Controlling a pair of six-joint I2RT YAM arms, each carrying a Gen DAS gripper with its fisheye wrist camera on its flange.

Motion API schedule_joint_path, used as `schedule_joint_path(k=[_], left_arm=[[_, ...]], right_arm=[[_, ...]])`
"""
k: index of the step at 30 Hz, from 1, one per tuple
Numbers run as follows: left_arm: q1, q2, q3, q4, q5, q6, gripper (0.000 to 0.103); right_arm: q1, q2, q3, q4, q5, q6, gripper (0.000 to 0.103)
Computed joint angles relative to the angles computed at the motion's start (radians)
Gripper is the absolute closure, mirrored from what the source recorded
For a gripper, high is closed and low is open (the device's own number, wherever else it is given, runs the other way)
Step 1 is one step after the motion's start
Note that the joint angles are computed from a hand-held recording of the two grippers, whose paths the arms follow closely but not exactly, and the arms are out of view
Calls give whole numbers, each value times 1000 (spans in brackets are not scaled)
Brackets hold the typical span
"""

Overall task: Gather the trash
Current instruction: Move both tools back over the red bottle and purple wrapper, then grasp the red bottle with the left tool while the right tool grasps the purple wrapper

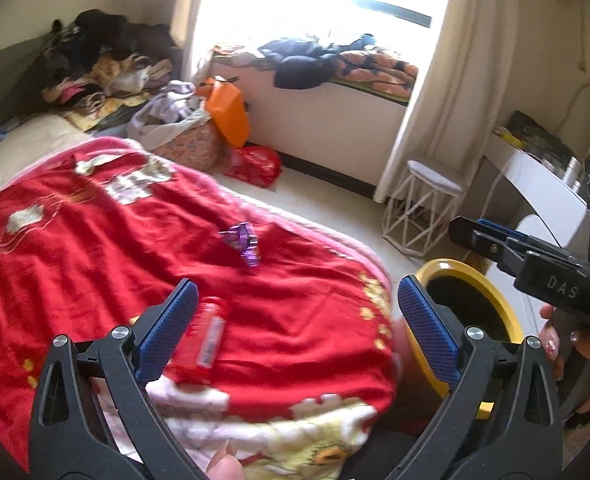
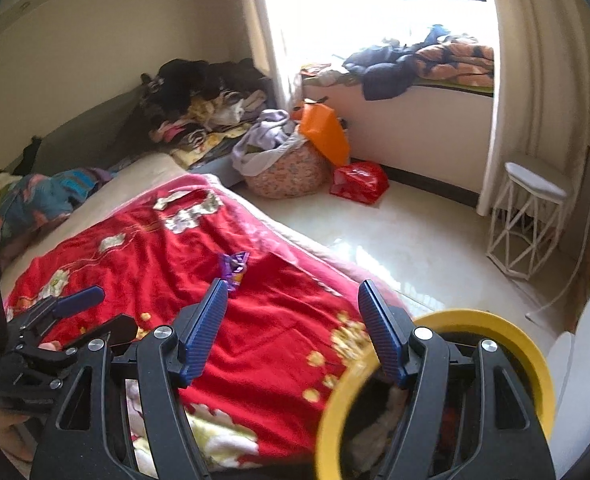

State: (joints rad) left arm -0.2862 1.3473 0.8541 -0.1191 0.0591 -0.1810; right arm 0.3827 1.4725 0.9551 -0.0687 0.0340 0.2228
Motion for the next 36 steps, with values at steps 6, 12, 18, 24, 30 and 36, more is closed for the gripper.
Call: schedule_joint_path(k=[6,12,18,24,30,36], left_arm=[[126,26,-14,-18,51,17,11],[216,86,-26,-25,109,35,11],[266,152,-22,-35,180,49,17],[275,214,-8,-28,219,60,30],[273,273,8,-23,232,68,38],[272,328,29,-19,233,62,42]], right_arm=[[57,183,165,-28,-5,-11,38],[93,379,352,-81,-5,-29,38],[109,550,515,-128,-3,-32,38],[115,719,705,-191,-4,-24,38],[114,875,907,-293,-6,-1,42],[101,986,1044,-366,-40,37,55]])
